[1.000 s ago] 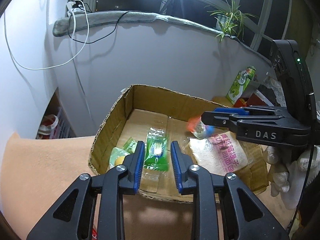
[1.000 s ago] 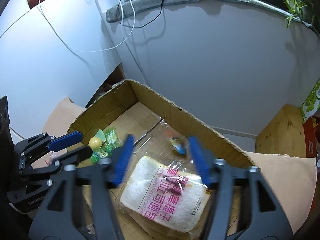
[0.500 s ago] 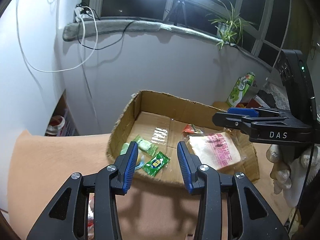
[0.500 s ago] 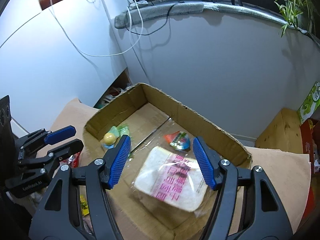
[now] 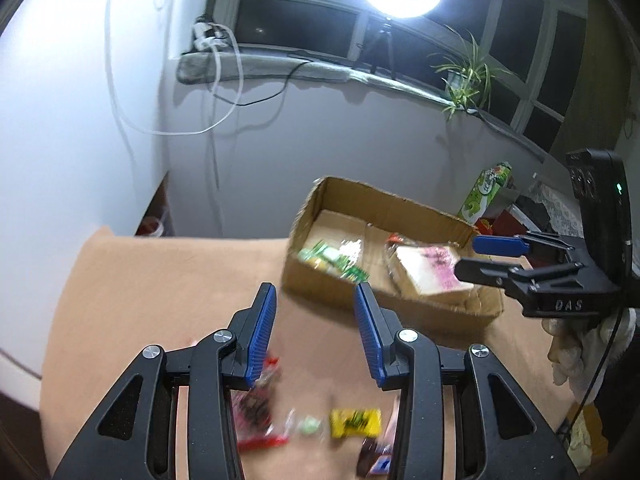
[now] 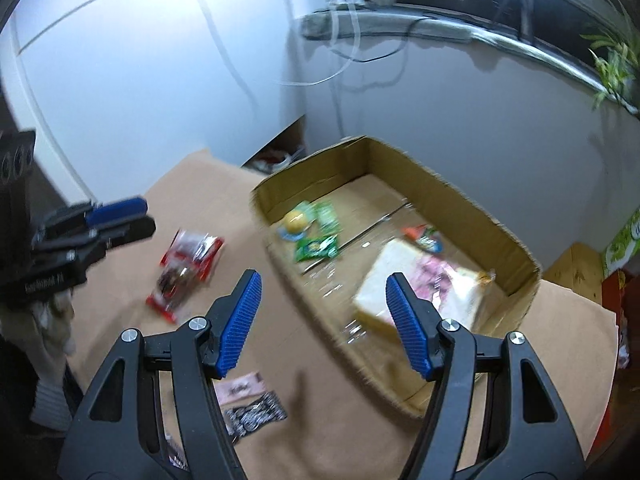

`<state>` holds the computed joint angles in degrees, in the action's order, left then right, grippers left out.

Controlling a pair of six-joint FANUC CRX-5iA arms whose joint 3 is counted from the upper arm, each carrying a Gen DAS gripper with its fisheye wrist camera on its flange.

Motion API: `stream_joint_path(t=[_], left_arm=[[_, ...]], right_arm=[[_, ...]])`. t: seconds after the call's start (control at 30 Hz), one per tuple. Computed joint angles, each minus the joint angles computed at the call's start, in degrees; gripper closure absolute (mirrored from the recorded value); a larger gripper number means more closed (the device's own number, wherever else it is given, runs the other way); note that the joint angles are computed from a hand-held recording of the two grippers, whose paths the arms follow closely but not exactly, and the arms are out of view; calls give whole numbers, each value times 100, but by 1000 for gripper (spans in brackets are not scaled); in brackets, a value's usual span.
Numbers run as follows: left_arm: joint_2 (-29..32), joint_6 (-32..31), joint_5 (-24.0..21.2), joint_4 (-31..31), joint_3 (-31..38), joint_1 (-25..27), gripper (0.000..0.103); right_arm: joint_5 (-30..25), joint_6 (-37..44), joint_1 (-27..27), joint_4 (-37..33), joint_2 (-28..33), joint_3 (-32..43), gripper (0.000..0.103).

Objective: Organize snacks
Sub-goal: 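Move the left gripper to the red-wrapped pastry while the right gripper approaches the yellow candy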

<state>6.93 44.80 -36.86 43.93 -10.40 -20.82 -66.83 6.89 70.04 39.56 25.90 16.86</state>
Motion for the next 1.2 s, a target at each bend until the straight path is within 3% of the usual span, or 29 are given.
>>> stream_joint_path(t=[0.37, 0.5, 0.7, 1.2], left_arm=[[-464, 3, -70, 0, -696, 437, 64], [-460, 68, -145, -63, -787, 496, 64], [-336, 227, -287, -318, -736, 486, 64], [-19, 714, -362, -1053, -396, 359, 58]], right_arm=[[-45, 919, 198, -742, 577, 741, 36], [-49, 1306, 168, -1140, 794, 1023, 46], [-66, 1804, 115, -1582, 1019, 1340, 50], [-810, 2936, -15, -2155, 1838, 2647, 52]])
